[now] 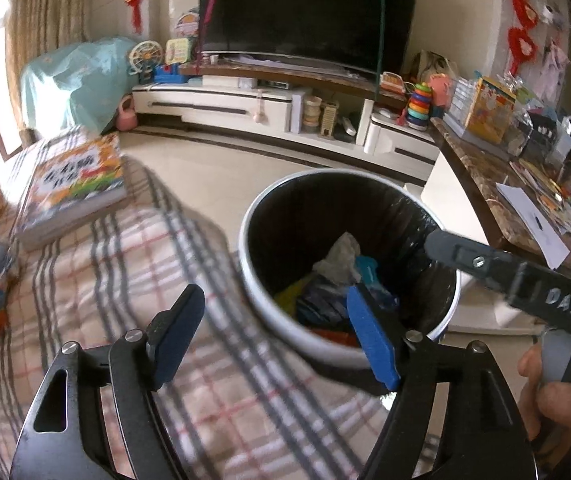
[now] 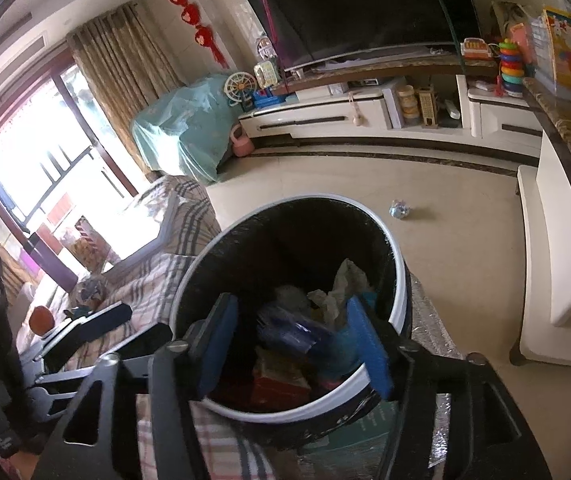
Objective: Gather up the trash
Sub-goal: 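Open both tools to drop the blue bag and blue brush into the bin, then move both tools back over the table toward the snack wrappers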
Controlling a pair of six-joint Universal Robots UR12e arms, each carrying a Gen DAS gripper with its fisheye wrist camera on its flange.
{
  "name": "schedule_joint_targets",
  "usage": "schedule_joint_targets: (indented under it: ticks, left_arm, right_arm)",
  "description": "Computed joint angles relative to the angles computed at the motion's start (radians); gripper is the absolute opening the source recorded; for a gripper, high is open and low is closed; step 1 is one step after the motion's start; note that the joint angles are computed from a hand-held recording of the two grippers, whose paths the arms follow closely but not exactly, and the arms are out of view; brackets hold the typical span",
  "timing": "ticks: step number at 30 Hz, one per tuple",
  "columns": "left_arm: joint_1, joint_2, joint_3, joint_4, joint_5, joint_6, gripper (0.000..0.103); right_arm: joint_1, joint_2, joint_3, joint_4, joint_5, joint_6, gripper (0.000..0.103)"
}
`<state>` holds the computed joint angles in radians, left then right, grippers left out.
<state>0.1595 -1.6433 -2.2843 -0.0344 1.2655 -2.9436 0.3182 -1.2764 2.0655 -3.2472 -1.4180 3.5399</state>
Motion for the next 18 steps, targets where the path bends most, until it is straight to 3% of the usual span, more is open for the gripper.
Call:
schedule_joint_targets:
  ticks: [4,18]
  left_arm:
    - [0.038,0.031,-0.045,0.010,-0.010,-0.021,0.076]
    - [0.220,0.140,-0.181,0.027,-0.048,-0.083,0.076]
  right_arm:
    - [0.012,-0.007,0.012,-0.030,0.011,0.018,0.084]
    - [0.107,0.013,0.002,-0.033,0.042,-0.005,0.087]
